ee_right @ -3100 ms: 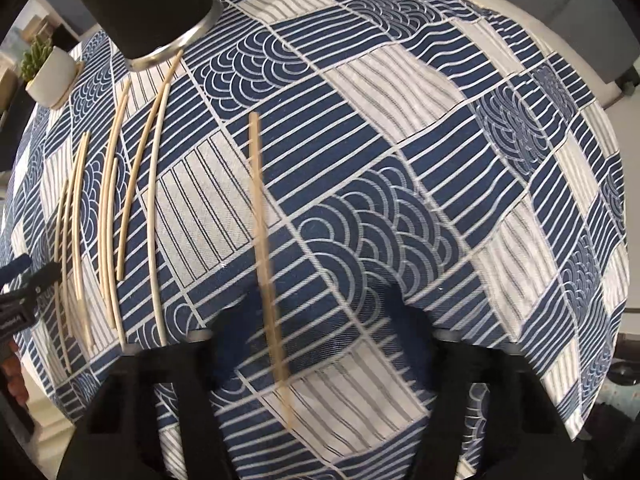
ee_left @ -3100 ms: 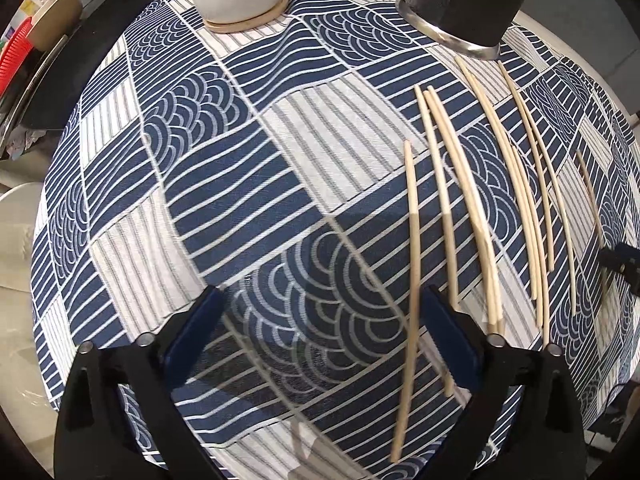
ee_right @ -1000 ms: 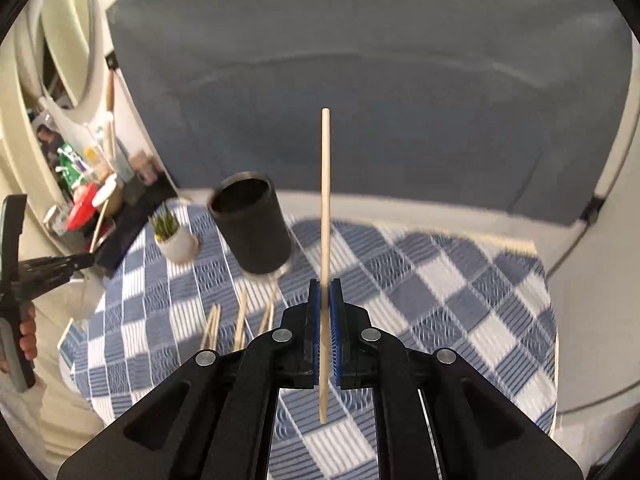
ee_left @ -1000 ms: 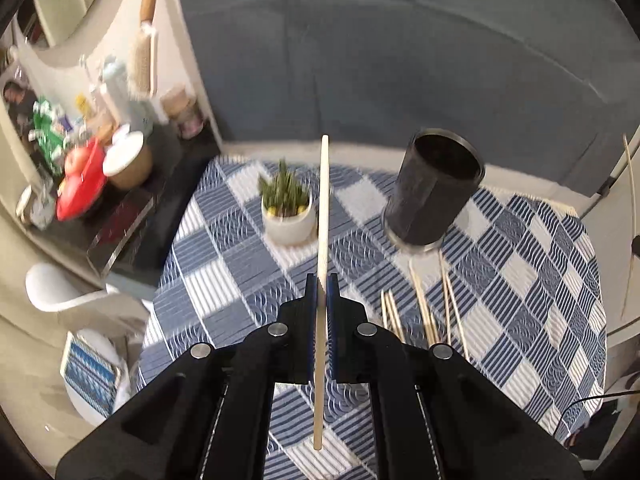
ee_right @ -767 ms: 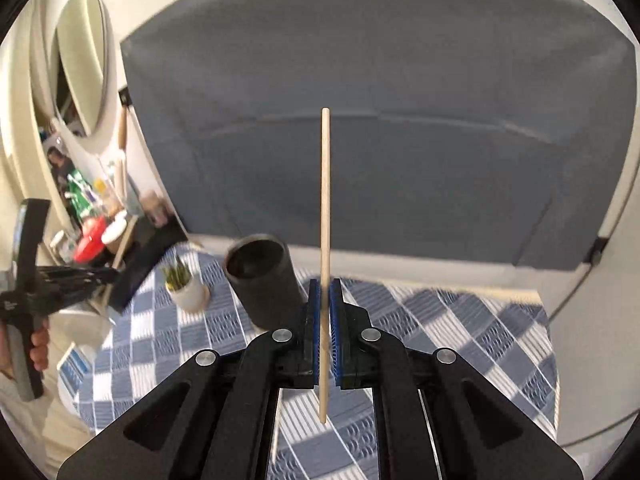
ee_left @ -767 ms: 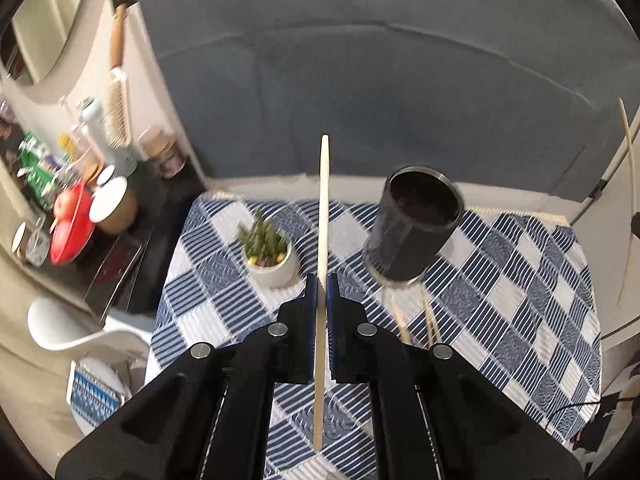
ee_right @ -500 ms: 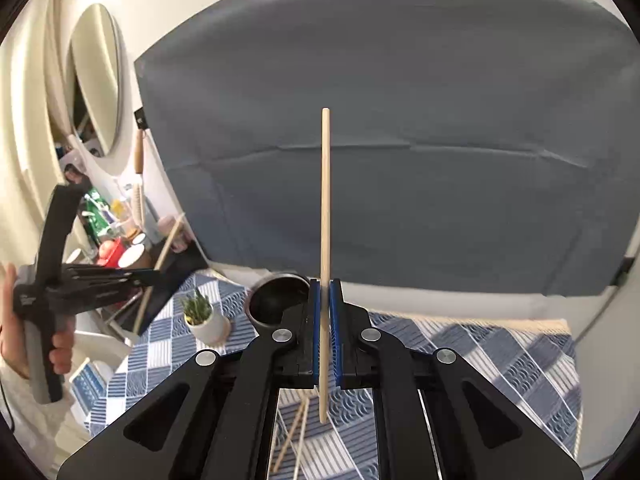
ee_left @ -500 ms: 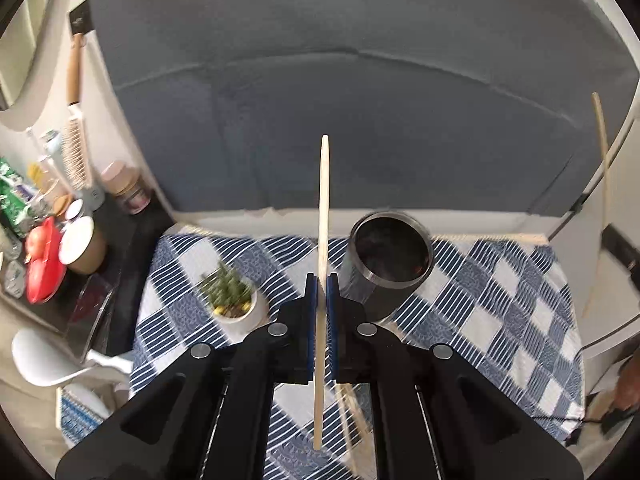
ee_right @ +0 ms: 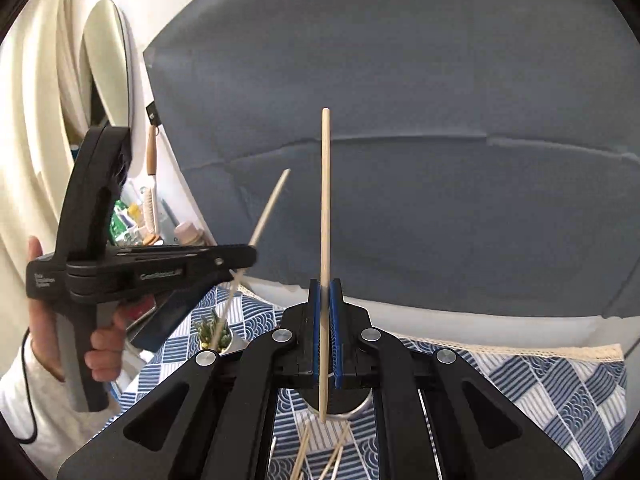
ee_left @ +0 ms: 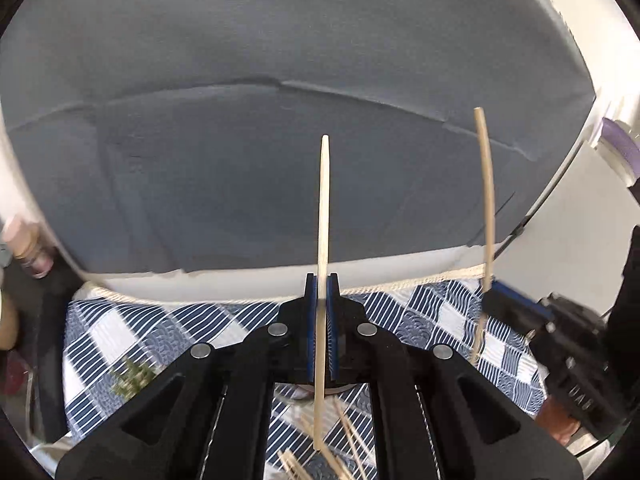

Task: Organize utensils
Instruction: 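Lower both sticks into the black cup and open both tools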

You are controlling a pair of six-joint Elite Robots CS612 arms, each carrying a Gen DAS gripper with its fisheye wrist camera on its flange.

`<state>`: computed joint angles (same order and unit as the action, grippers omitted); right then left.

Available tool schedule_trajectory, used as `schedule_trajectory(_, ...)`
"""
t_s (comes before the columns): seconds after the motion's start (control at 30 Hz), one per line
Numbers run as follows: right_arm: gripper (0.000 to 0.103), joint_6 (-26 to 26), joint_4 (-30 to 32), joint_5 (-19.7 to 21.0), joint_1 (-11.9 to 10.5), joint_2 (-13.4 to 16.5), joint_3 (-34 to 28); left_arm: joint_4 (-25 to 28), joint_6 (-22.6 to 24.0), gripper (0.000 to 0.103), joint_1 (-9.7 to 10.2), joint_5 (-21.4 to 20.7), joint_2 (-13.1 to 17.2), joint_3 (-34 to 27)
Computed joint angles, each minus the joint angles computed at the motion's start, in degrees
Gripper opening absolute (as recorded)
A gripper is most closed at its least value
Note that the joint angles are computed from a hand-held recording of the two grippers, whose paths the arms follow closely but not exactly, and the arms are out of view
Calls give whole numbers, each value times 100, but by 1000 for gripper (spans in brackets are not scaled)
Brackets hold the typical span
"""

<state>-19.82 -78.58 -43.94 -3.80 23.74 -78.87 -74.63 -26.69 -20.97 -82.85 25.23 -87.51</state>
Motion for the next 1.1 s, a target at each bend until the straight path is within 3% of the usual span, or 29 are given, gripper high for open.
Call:
schedule_trajectory(0.33,5,355,-681,287,163,7,579,-1374,-19,5,284,-956,309,261)
schedule_trajectory(0.67,5,712,-1009,329,287,70,914,-2171,-401,5,387,-1243,704,229)
schedule_trajectory(0.9,5,597,-730,223,324,131,882,-2371,-554,5,422,-1454,939,112)
schedule_trajectory(1.1,8,533,-618,18,350,175,782,-2205,-479,6,390,-1401,999,-36)
